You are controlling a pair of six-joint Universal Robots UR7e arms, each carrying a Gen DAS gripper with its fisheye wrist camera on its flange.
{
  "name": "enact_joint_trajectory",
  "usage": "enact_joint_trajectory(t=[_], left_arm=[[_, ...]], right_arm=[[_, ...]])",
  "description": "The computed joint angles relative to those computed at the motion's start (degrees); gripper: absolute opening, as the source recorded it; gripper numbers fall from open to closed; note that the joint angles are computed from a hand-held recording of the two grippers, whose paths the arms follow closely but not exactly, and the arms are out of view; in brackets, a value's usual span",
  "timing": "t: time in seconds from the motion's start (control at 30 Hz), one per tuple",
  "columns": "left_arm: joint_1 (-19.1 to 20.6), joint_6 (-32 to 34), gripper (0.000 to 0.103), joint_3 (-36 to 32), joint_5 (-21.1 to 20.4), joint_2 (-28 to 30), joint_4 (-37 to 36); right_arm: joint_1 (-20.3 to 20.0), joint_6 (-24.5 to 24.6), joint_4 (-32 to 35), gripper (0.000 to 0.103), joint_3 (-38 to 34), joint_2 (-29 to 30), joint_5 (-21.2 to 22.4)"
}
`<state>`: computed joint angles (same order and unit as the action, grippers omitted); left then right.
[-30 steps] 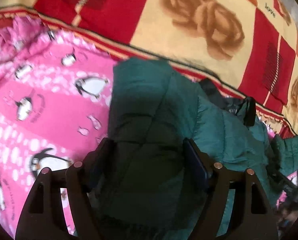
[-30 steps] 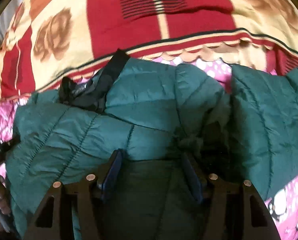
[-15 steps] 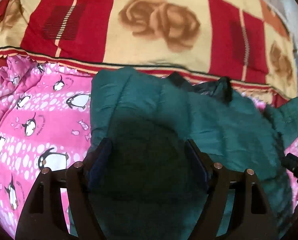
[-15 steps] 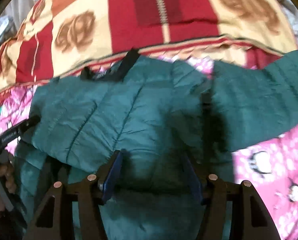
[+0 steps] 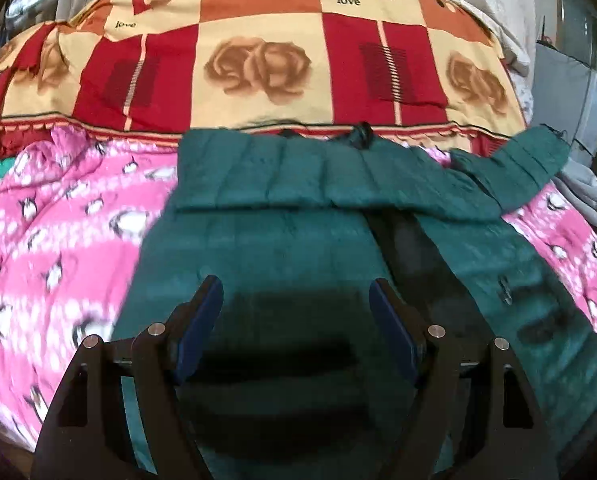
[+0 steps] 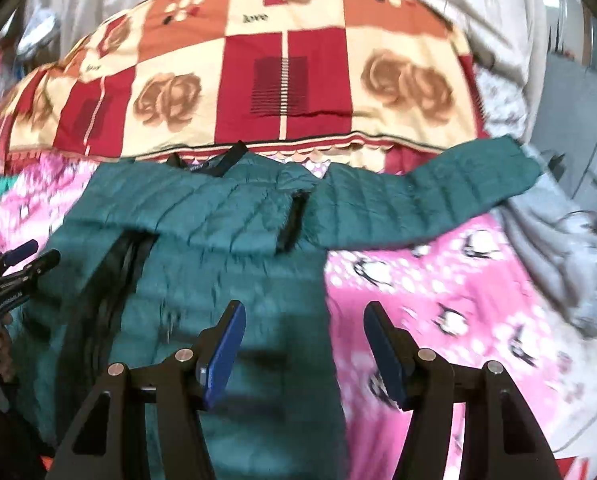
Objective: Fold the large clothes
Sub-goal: 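Move the right tool to the cuff of the other sleeve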
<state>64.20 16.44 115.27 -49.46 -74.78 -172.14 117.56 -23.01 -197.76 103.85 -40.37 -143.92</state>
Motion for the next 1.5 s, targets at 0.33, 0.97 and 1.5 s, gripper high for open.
enact_joint_trajectory(t=[0.33, 0.97, 1.5], left_arm=[[-0.8, 0.3, 0.076, 2.7, 1.5, -0.1, -1.2], [-1.6, 2.2, 0.076, 3.6, 1.1, -0.2, -4.9], [0.4, -3.5, 0.086, -0.6, -3.7, 2.7, 0.4]], right_arm=[[1.9, 5.0, 1.3, 0.060, 7.6, -2.0, -5.7], [-0.5, 10.9, 7.0, 0.060, 8.1, -5.1, -5.1], [-14.0, 4.7, 7.3, 0.060, -8.2, -14.0, 6.0]])
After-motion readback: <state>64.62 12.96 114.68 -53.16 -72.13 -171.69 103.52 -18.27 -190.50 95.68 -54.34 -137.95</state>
